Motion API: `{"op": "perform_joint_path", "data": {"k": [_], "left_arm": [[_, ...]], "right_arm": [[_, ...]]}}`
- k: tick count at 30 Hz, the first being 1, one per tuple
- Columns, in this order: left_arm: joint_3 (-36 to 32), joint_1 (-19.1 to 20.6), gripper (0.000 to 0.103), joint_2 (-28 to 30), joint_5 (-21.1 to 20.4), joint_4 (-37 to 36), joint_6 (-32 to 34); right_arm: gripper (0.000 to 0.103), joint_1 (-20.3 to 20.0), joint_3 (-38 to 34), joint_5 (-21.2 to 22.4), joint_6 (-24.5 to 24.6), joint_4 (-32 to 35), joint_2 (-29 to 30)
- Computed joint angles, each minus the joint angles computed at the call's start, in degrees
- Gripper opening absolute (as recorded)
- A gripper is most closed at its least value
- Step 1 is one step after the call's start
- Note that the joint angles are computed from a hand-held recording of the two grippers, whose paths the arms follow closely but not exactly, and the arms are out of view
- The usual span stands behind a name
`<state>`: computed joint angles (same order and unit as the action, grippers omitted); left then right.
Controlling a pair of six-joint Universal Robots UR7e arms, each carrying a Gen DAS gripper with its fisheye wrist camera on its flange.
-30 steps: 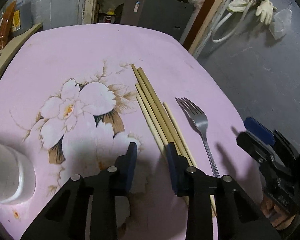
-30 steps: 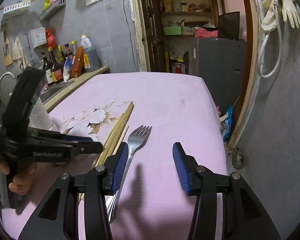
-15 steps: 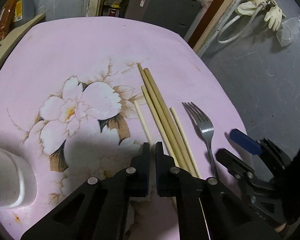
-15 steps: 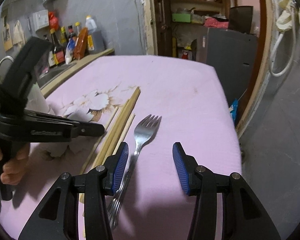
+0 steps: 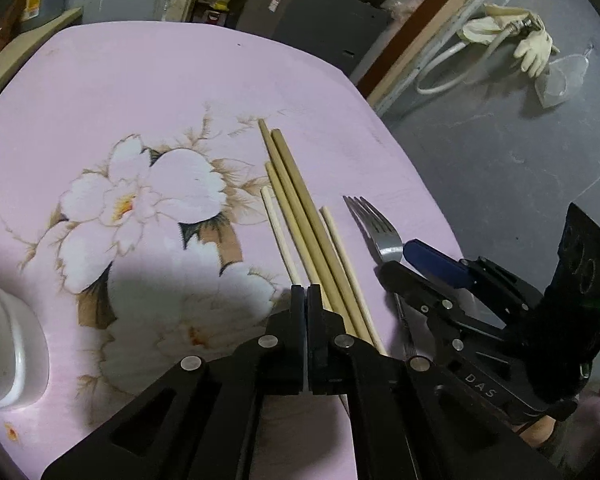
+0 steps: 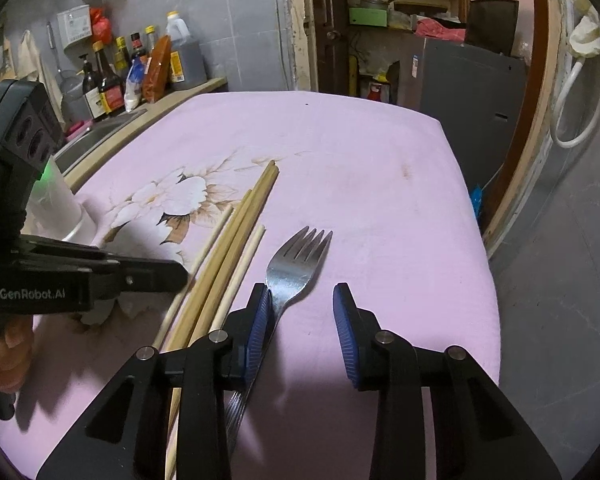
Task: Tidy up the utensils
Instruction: 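Close the left tool on a wooden chopstick while the right tool closes on the fork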
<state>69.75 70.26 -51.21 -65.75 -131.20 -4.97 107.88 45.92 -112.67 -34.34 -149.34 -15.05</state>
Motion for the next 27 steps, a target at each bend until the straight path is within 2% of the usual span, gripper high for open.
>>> {"op": "perform_joint_path", "data": {"k": [9, 14, 18, 24, 27], "left_arm": [[-6.05, 0.35, 0.003, 3.27, -0.74, 4.43, -1.69], [-8.82, 0.97, 0.004, 4.78, -2.59, 5.50, -2.05], [-9.59, 0.61, 0.005, 5.62, -1.46, 5.50, -2.14], [-14.09, 1.46, 0.007, 7.85, -4.20, 8.50, -5.97], [-13.92, 1.11, 0.007, 7.89, -3.08, 8.01, -5.02]], "right_arm": [[0.029, -0.31, 0.22, 1.18, 1.29, -0.12, -0.23], [0.029, -0.40, 0.51, 1.32, 1.77, -0.58, -0.40], [0.030, -0.24, 0.18, 0.81, 1.67, -0.28, -0.13], [0.029, -0.25, 0.27, 0.76, 1.53, -0.54, -0.17], [0.029, -0.08, 0.66, 0.09, 1.01, -1.93, -0.13]]}}
